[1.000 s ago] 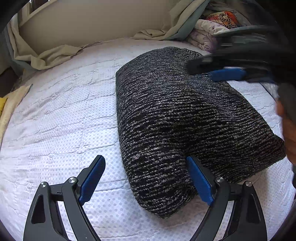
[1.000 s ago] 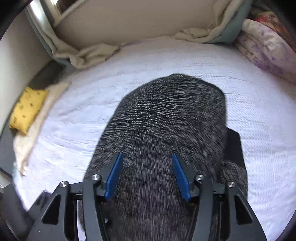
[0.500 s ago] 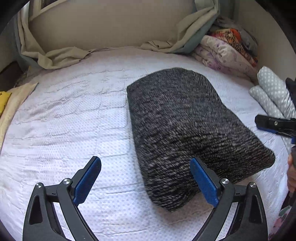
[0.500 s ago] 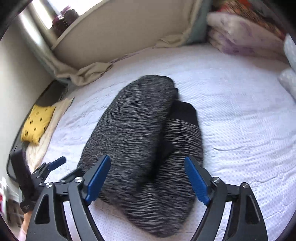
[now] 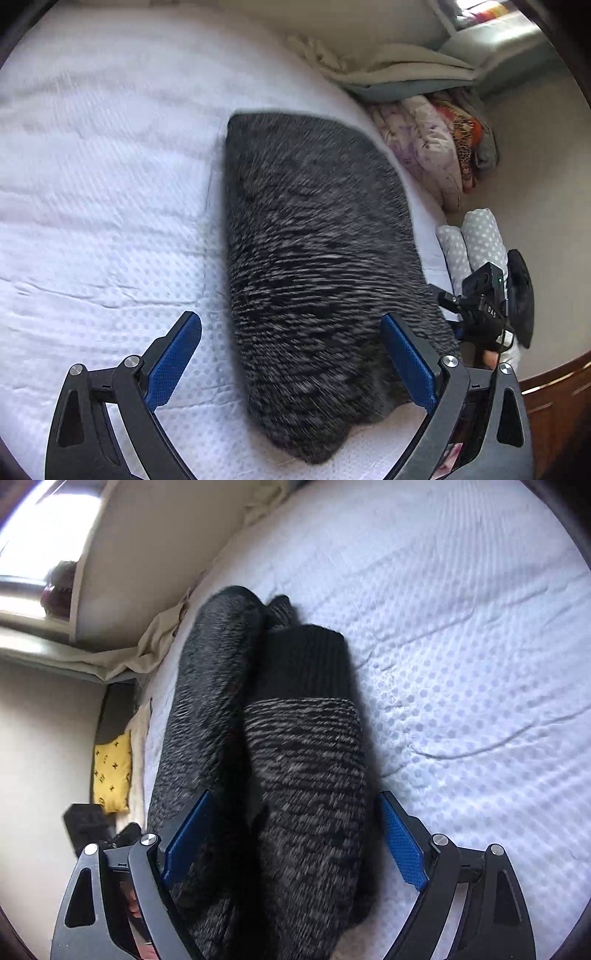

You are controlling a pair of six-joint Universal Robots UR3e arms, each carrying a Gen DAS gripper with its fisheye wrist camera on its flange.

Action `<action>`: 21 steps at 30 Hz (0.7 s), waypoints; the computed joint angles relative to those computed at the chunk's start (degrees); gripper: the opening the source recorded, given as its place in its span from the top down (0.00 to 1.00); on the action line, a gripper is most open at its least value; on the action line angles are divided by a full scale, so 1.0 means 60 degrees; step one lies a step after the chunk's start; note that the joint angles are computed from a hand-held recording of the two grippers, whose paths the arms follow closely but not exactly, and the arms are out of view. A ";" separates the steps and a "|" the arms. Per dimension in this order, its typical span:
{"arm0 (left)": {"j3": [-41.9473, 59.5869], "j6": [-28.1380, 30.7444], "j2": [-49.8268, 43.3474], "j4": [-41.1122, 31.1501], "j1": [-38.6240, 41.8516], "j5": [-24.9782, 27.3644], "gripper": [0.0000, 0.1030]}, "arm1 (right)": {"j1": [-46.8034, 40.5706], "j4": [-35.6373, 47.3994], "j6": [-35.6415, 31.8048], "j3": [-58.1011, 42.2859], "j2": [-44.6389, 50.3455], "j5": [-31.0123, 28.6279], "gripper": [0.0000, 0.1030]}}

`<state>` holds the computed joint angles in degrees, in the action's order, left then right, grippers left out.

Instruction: Fold large clothes

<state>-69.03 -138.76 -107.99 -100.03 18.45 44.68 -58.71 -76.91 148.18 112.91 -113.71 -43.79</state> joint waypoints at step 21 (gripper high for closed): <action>0.0163 0.0312 -0.0671 -0.0225 -0.0457 -0.1342 0.25 | 0.3049 -0.4317 0.1707 -0.0284 0.2846 0.1214 0.33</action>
